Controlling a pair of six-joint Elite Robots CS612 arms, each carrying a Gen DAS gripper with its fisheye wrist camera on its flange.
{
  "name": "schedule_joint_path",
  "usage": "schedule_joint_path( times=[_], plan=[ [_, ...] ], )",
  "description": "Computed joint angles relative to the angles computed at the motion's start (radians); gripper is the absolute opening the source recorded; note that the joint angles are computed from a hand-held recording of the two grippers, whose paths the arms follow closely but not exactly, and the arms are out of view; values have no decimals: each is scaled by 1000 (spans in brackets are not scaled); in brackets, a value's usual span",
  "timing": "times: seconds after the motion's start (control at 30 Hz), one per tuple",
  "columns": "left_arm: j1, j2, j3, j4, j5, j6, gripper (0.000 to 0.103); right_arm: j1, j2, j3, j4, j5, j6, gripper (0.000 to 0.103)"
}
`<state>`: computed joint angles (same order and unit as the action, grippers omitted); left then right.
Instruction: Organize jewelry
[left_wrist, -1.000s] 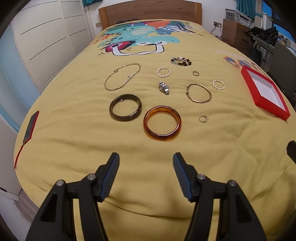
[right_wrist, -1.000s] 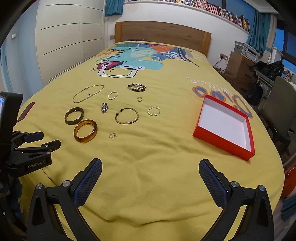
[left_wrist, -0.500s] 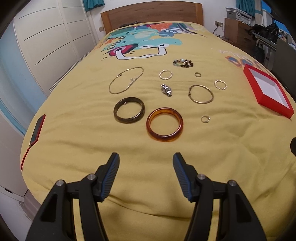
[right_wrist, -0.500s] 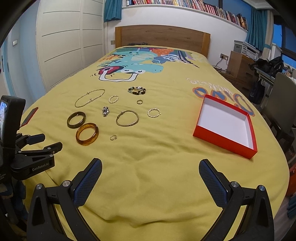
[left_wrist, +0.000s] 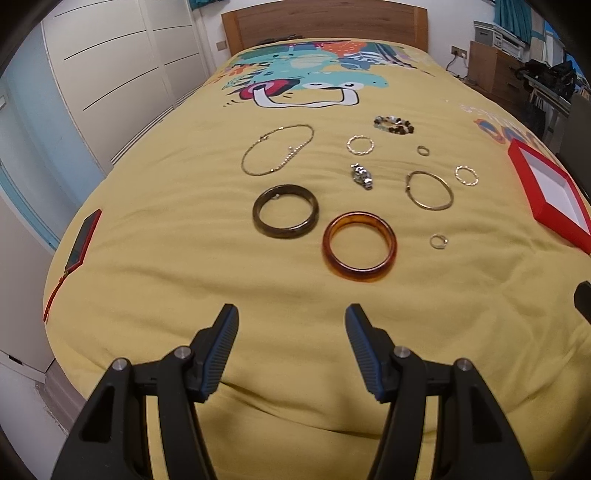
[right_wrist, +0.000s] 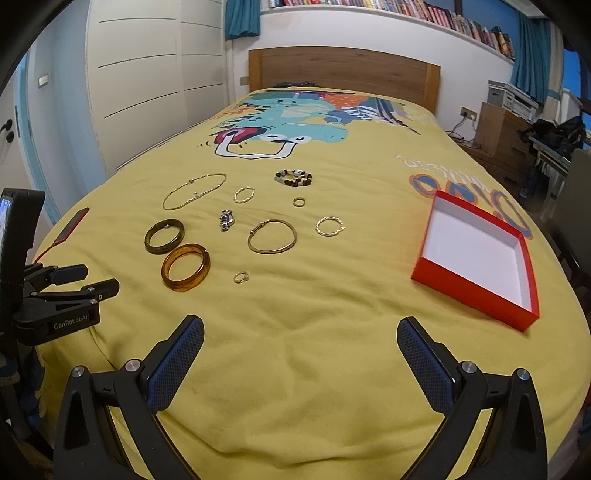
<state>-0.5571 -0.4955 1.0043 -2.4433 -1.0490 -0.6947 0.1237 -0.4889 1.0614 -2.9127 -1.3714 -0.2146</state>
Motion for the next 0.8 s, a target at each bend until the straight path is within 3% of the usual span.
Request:
schedule_joint_path(
  times=[0.3,0.53,0.8],
  plan=[
    [13,-24,52,-26,3,-36,58,-6,52,-94,83,80,-17,94],
    [36,-27,68,-75,-79,-61,58,-3,91,-166,178,132,-35,75],
    [67,36,-37,-102,-221,-57,58,12,146,-280,330,169,-111,51]
  ],
)
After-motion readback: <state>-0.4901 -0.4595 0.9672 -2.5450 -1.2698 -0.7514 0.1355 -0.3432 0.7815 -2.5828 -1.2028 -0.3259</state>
